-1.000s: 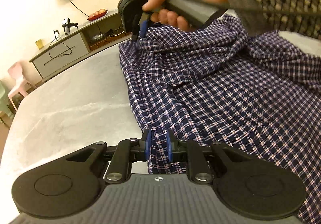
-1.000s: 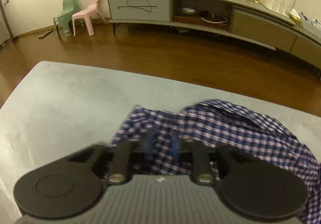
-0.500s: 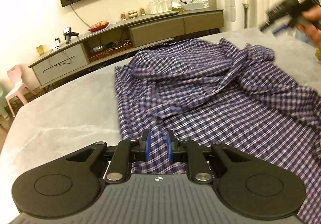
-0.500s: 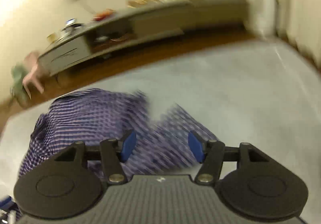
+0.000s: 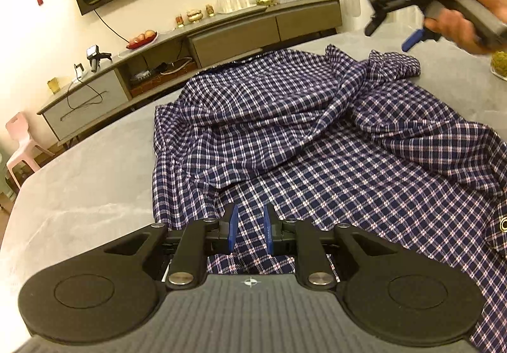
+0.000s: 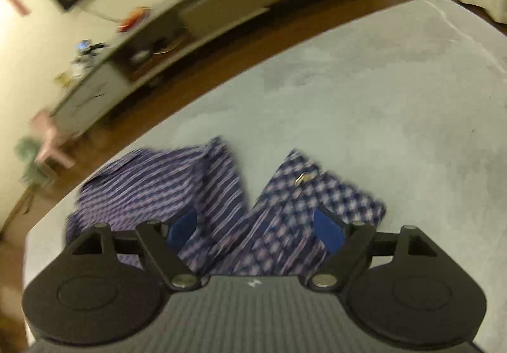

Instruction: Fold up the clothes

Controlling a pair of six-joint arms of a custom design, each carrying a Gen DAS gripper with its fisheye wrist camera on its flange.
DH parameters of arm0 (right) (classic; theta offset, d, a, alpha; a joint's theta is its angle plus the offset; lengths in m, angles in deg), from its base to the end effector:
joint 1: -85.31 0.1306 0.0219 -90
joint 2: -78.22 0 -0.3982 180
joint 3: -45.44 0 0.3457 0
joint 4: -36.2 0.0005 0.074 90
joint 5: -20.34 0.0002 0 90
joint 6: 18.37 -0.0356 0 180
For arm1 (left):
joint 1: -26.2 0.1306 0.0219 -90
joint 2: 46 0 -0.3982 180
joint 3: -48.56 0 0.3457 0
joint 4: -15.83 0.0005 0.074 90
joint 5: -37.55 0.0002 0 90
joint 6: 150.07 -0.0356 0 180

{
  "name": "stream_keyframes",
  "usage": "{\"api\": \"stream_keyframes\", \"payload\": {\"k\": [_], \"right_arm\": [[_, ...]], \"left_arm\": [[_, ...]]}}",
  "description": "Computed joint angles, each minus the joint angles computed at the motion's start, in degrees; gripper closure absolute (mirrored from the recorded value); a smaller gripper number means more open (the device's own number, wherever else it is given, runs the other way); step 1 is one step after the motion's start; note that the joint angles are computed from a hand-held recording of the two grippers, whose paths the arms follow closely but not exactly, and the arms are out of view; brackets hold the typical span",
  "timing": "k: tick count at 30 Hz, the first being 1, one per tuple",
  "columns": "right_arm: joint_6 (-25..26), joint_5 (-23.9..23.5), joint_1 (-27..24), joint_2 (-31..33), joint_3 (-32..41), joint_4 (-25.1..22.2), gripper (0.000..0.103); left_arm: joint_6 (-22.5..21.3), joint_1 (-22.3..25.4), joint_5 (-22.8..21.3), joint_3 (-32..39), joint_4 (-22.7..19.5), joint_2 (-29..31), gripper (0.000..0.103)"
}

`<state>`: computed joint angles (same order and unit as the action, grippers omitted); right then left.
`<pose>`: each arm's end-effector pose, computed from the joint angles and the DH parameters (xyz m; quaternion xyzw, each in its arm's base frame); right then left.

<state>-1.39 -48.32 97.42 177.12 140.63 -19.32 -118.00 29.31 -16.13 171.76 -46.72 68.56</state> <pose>0.4752 0.0882 0.4095 0.5226 0.7919 0.0449 0.3128 0.5898 0.0104 0.4616 0.5016 0.7576 -0.1058 0.4040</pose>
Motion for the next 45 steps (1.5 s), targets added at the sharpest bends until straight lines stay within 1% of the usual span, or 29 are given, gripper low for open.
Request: {"api": "stream_keyframes", "payload": {"k": [1, 2, 4, 5, 7, 8, 9, 11, 12, 15, 17, 18, 19, 20, 21, 22, 23, 25, 28, 29, 30, 32, 33, 35, 40, 41, 43, 44, 45], "right_arm": [[-0.08, -1.47, -1.26, 1.83, 1.82, -1.77, 0.021], [0.19, -1.9, -1.86, 3.09, 2.78, -3.03, 0.024], [0.78, -2.64, -3.0, 5.66, 4.83, -5.61, 0.025], [1.74, -1.31, -2.72, 6.68, 6.21, -7.23, 0.033], [3.62, 1.35, -2.17, 8.71, 8.96, -10.43, 0.068], [4.79, 1.57, -2.03, 9.12, 9.49, -11.3, 0.098], [5.95, 1.8, -1.89, 9.5, 10.0, -12.14, 0.102], [7.5, 2.74, -1.75, 9.0, 9.74, -11.79, 0.103], [7.93, 3.23, -1.57, 8.01, 9.06, -10.81, 0.103], [8.39, 4.51, -0.7, 2.17, 4.06, -3.03, 0.103], [6.53, 4.68, 0.24, -1.07, 1.52, -0.12, 0.101], [5.12, 4.26, 0.38, -1.54, 1.17, -0.36, 0.092], [3.87, 2.34, -0.04, -1.19, 1.31, -0.88, 0.085], [2.7, 0.42, -0.47, -0.84, 1.45, -1.32, 0.057], [2.53, -1.28, -0.92, -0.13, 1.61, -1.07, 0.036], [2.71, -1.69, -1.05, 1.12, 2.64, -1.81, 0.035], [2.89, -2.1, -1.17, 2.37, 3.72, -2.57, 0.037], [2.98, -3.62, -1.02, 4.21, 5.45, -2.87, 0.037], [3.7, -3.88, 0.46, 6.38, 8.06, -5.15, 0.045], [4.08, -3.35, 1.34, 6.86, 8.67, -6.3, 0.056], [4.25, -1.94, 2.38, 6.63, 8.69, -7.22, 0.074], [4.47, 0.85, 4.49, 6.24, 8.82, -9.13, 0.088], [4.06, 2.13, 5.4, 5.32, 8.19, -8.92, 0.093], [3.33, 4.46, 7.5, 3.55, 6.57, -8.37, 0.099], [0.12, 4.9, 10.15, -0.17, 2.53, -6.26, 0.1], [-0.67, 3.66, 10.09, -0.77, 1.72, -4.48, 0.093], [-3.49, 1.9, 9.44, -0.93, 1.63, -2.26, 0.076], [-3.88, 1.51, 9.0, -0.1, 2.68, -2.07, 0.056], [-4.27, 1.13, 8.57, 0.75, 3.75, -1.9, 0.046]], "left_arm": [[-0.18, -0.01, -0.06, 0.14, -0.08, 0.13, 0.085], [-0.35, -0.02, -0.1, 0.27, -0.14, 0.26, 0.085], [-0.71, 0.11, 0.14, 1.02, -0.7, 0.66, 0.085], [-0.89, 0.19, 0.27, 1.4, -0.99, 0.87, 0.085], [-1.05, 0.32, 0.61, 2.58, -1.99, 1.53, 0.085], [-1.06, 0.35, 0.66, 2.98, -2.2, 1.77, 0.085], [-1.09, 0.37, 0.74, 3.43, -2.49, 2.04, 0.085], [-0.7, 0.35, 0.7, 4.1, -2.81, 2.29, 0.085], [-0.49, 0.34, 0.67, 4.43, -2.96, 2.4, 0.085], [-0.27, 0.51, 1.4, 4.68, -3.39, 2.17, 0.085], [-0.05, 0.5, 1.7, 4.7, -3.81, 1.94, 0.085], [0.14, 0.41, 1.73, 4.89, -4.34, 1.98, 0.085], [0.08, 0.2, 1.59, 4.47, -4.4, 1.69, 0.085], [-0.01, -0.04, 1.43, 3.97, -4.39, 1.36, 0.085], [-0.4, -0.23, 1.38, 3.18, -4.03, 0.87, 0.085], [-0.88, -0.4, 1.4, 2.22, -3.42, 0.26, 0.085], [-1.38, -0.57, 1.44, 1.25, -2.8, -0.36, 0.085], [-2.23, -0.59, 1.98, 0.67, -2.8, -0.71, 0.085], [-1.88, -0.55, 1.54, 1.14, -2.7, -0.1, 0.085], [-1.36, -0.59, 1.25, 1.84, -3.02, 0.46, 0.085], [-0.91, -0.63, 0.85, 2.41, -3.23, 0.88, 0.085], [-0.43, -0.66, 0.36, 3.43, -3.79, 1.56, 0.085], [-0.54, -0.6, 0.58, 3.58, -3.96, 1.6, 0.085], [-0.8, -0.47, 1.08, 3.62, -4.15, 1.49, 0.085], [-1.66, -0.55, 0.82, 2.57, -4.12, 0.72, 0.084], [-1.76, -0.64, 0.73, 2.34, -4.1, 0.57, 0.084], [-2.16, -0.96, 0.45, 1.54, -3.79, 0.12, 0.084], [-2.36, -1.12, 0.3, 1.15, -3.63, -0.1, 0.084], [-2.6, -1.22, 0.28, 0.73, -3.35, -0.33, 0.084]]}}
